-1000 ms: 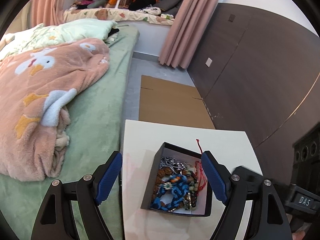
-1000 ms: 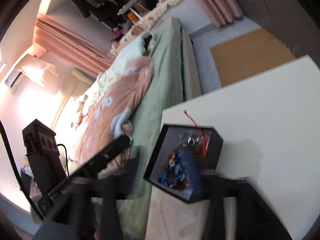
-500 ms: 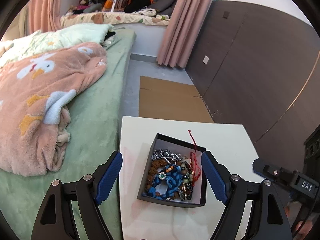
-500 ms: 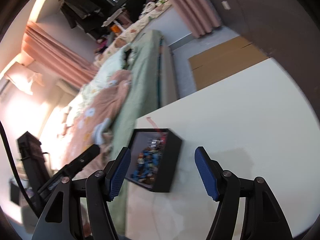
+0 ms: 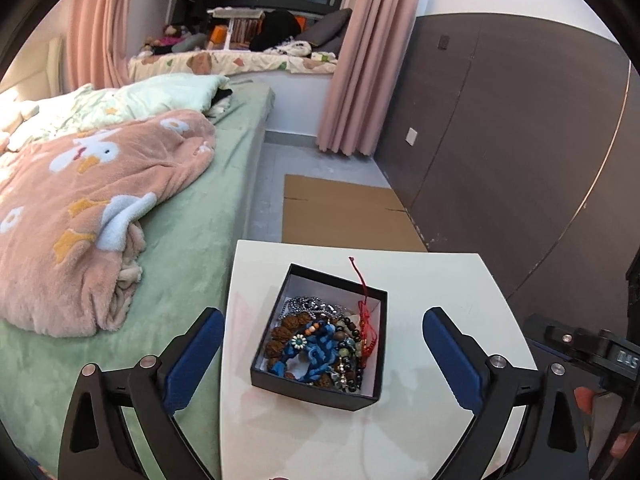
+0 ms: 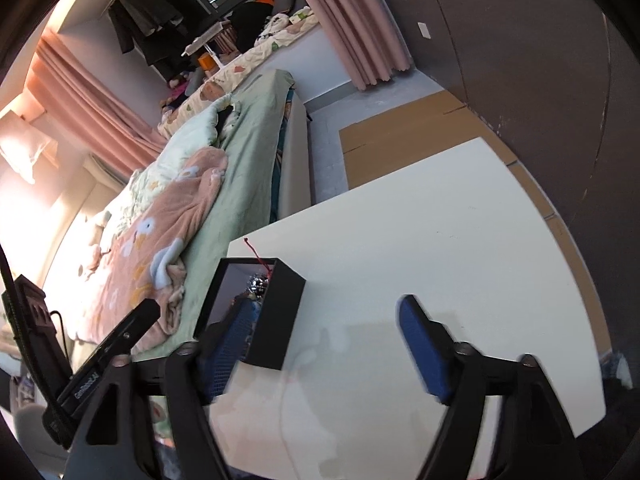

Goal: Organize jewelry

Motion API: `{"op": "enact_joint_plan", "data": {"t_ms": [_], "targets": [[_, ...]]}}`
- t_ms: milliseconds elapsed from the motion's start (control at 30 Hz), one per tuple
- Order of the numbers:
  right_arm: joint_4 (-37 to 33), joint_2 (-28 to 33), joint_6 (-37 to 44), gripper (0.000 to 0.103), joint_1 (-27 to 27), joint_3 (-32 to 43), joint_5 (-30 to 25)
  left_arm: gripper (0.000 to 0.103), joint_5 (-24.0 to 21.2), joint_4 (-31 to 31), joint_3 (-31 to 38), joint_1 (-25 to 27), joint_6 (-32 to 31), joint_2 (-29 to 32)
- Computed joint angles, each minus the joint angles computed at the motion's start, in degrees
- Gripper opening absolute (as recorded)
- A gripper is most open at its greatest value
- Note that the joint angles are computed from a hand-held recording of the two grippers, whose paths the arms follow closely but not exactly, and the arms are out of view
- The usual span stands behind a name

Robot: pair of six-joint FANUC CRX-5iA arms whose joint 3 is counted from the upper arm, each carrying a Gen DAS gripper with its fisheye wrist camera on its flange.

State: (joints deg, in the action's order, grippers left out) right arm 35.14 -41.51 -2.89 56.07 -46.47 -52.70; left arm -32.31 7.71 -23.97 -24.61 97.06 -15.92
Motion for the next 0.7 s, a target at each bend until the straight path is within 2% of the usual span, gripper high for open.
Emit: {"op": "enact_joint_plan", "data": {"t_ms": [33, 133, 267, 533, 700], "targets": [[0.5, -0.3, -0.1, 0.097, 0.5, -0.2, -0.4, 0.103, 0.3, -0.9, -0.1, -0.5, 1.3, -0.3], [-0.6, -1.0, 2.0, 0.102, 0.9, 0.2, -1.5, 0.103, 0.2, -4.8, 0.8, -2.1, 5.4, -0.4], [-0.5, -1.4, 3.9, 0.103, 3.3, 0.5, -4.4, 0.103, 0.7, -6.3, 0.7, -3.3, 7.2, -1.2], [1.0, -2.1, 5.1, 0.103, 8.3, -0.1, -8.5, 0.103, 0.7, -5.6, -0.1, -5.0, 6.5, -1.3], [1.3, -3.0, 4.6, 0.103, 9.1, -0.5, -9.0, 0.103, -1.3, -11.5, 2.2, -6.5, 11.3, -0.8]]}}
